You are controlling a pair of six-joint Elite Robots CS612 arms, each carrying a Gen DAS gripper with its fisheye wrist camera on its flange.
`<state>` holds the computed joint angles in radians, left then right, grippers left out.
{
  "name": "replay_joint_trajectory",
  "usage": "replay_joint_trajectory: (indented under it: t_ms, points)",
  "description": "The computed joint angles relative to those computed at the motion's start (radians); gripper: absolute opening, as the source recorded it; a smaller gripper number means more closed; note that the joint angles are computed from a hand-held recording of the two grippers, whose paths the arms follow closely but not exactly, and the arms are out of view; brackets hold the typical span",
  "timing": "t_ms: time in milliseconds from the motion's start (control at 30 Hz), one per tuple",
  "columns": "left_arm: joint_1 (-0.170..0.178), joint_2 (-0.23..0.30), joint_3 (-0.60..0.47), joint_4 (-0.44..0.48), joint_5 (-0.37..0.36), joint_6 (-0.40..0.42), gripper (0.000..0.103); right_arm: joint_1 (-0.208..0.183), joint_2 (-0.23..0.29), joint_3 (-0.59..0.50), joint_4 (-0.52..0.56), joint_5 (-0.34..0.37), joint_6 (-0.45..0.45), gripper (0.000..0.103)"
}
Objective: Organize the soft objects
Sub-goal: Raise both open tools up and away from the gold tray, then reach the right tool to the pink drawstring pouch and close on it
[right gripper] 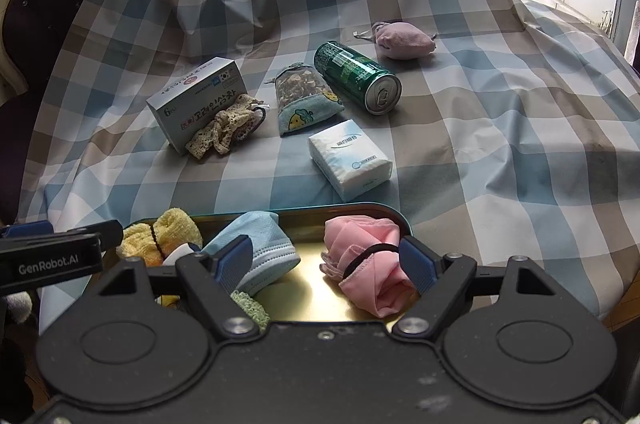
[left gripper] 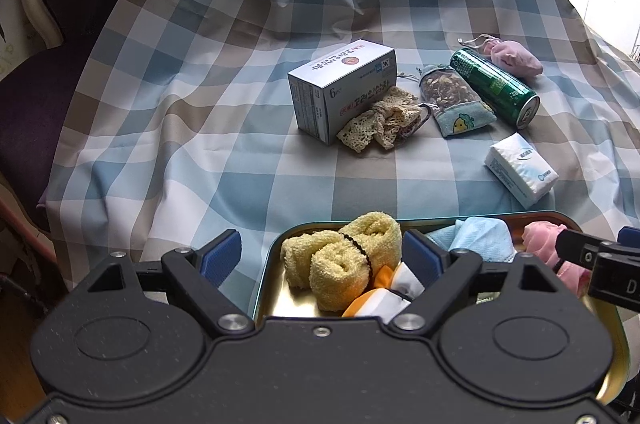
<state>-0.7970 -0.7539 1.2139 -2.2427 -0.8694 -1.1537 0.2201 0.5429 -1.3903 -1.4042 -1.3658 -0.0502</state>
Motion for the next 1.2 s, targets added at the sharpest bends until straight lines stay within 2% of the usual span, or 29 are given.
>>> replay_joint_trajectory:
  t_ms: [100,267,500,733,1000,1100,1200]
  points:
    - [0.009,0.011,-0.019,0.004,-0.011,0.014,0.090,-0.001,-0.014,0.035,-0.030,-0.007,0.003,0.080]
    - [0.032,0.026,-0.043,-0.034,-0.080,0.055,0.090,-0.003,-0.040,0.098,-0.090,-0.025,0.008,0.080]
    - [0.058,0.055,-0.093,-0.034,-0.135,0.078,0.090,-0.006,-0.084,0.209,-0.192,-0.061,0.019,0.080]
    - [0.081,0.088,-0.148,-0.037,-0.169,0.110,0.089,-0.006,-0.146,0.368,-0.359,-0.115,0.025,0.080]
    - [0.109,0.124,-0.212,-0.041,-0.226,0.139,0.089,-0.003,-0.252,0.619,-0.549,-0.141,0.033,0.083]
    - [0.116,0.138,-0.237,-0.028,-0.235,0.142,0.089,0.003,-0.299,0.740,-0.647,-0.160,0.023,0.086]
    - [0.122,0.151,-0.260,-0.017,-0.246,0.143,0.089,0.007,-0.370,0.910,-0.760,-0.169,0.016,0.087]
